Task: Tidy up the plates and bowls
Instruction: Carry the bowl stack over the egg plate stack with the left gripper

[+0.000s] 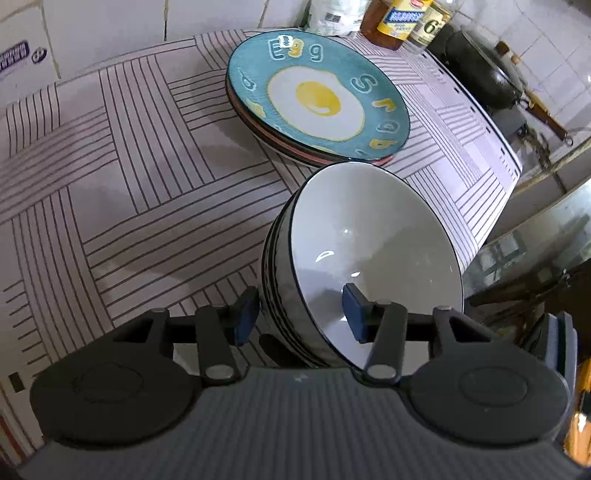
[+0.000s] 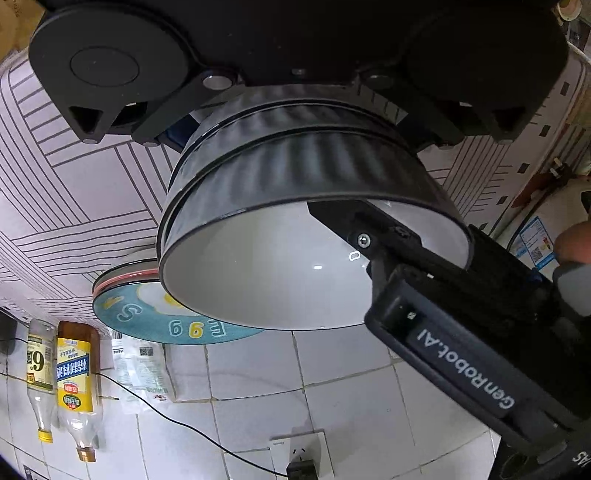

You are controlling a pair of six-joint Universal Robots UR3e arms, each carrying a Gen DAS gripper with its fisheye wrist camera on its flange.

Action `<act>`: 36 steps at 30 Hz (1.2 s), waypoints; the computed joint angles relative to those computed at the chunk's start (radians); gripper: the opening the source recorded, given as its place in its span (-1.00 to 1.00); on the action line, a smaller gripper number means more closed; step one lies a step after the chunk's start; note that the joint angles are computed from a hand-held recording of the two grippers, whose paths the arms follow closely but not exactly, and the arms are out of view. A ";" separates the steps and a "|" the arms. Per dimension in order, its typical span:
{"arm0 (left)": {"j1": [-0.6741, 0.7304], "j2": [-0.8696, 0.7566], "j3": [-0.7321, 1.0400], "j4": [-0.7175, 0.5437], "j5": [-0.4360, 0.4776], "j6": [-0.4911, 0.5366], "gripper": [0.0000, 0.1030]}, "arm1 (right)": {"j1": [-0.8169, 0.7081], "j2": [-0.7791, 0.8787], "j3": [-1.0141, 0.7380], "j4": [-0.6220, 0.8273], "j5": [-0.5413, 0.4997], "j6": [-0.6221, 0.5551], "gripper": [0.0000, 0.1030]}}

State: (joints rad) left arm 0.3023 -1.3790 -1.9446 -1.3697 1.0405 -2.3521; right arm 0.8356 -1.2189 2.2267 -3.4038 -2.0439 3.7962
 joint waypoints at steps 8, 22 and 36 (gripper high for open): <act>-0.048 0.025 0.128 -0.093 0.009 -0.046 -0.07 | 0.015 -0.065 0.003 0.017 -0.045 -0.034 1.00; -0.168 -0.038 0.395 -0.116 0.020 -0.211 -0.06 | -0.217 -0.327 0.066 0.055 0.156 -0.299 1.00; -0.352 -0.233 0.549 0.082 0.139 -0.606 -0.06 | -0.694 -0.502 0.167 0.116 0.715 -0.669 1.00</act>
State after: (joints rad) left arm -0.0493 -1.6124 -1.3955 -1.2874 1.1796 -2.9582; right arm 0.1415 -1.7209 2.3932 -3.2881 -1.3285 3.1277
